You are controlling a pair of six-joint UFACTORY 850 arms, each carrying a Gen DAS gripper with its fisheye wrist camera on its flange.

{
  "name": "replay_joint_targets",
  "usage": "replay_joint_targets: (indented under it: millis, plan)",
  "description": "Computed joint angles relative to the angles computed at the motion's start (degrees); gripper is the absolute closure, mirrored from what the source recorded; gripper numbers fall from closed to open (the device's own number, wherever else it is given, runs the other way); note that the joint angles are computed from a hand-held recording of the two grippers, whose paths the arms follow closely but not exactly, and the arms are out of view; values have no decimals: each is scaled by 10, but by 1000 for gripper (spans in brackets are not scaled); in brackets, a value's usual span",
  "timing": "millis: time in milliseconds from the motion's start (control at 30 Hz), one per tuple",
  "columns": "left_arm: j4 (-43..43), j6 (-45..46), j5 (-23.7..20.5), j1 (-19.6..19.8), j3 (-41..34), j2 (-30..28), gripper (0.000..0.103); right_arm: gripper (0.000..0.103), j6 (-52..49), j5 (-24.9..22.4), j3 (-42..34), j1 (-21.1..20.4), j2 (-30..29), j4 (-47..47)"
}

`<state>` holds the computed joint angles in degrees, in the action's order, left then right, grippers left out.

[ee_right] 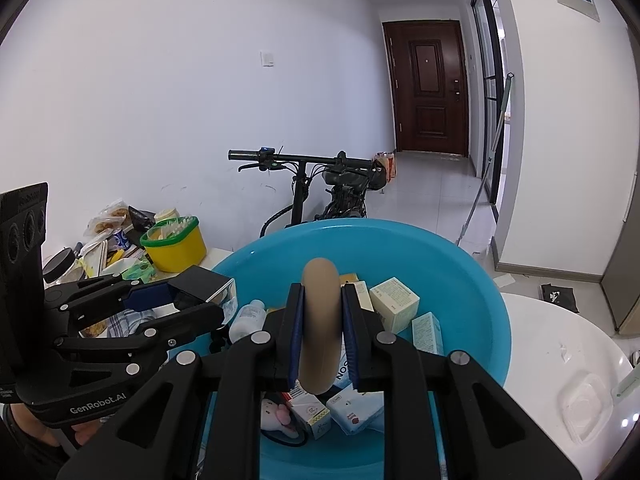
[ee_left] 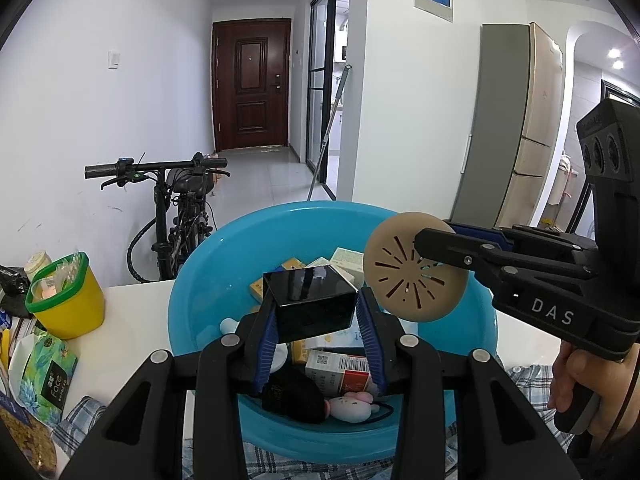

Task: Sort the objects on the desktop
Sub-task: 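Hold the binder clip and soap dish above the basin with both tools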

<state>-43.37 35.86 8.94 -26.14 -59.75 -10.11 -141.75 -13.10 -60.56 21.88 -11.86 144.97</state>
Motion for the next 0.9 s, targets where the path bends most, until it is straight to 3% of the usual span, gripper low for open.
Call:
replay_joint_targets:
  millis: [400,433,467,533,567,667,767,900]
  plan:
    - [69,-79,9,-2,0,-6,63,86,-26,-3,1,0,0,27]
    - [70,-87,11,-2,0,-8,57,86,-34,-4,3,0,1,36]
    - [53,-78,10,-1,-2,-9,31,86,-28,-5,2,-1,0,31]
    - [2,-48,27,-3,-1,-11,0,86,-26,-5,3,-1,1,29]
    - [-4,-52,46,-6,4,-8,0,86,-26,-5,3,-1,1,29]
    - [-5,-50,37,-1,4,-5,0,86,-24,-6,3,-1,0,26]
    - [-69,11,41,-2,0,-9,0,86,-17,-6,3,-2,1,17]
    - [-48,-5,30,5,-3,-12,0,86,-10,-5,3,-3,2,11]
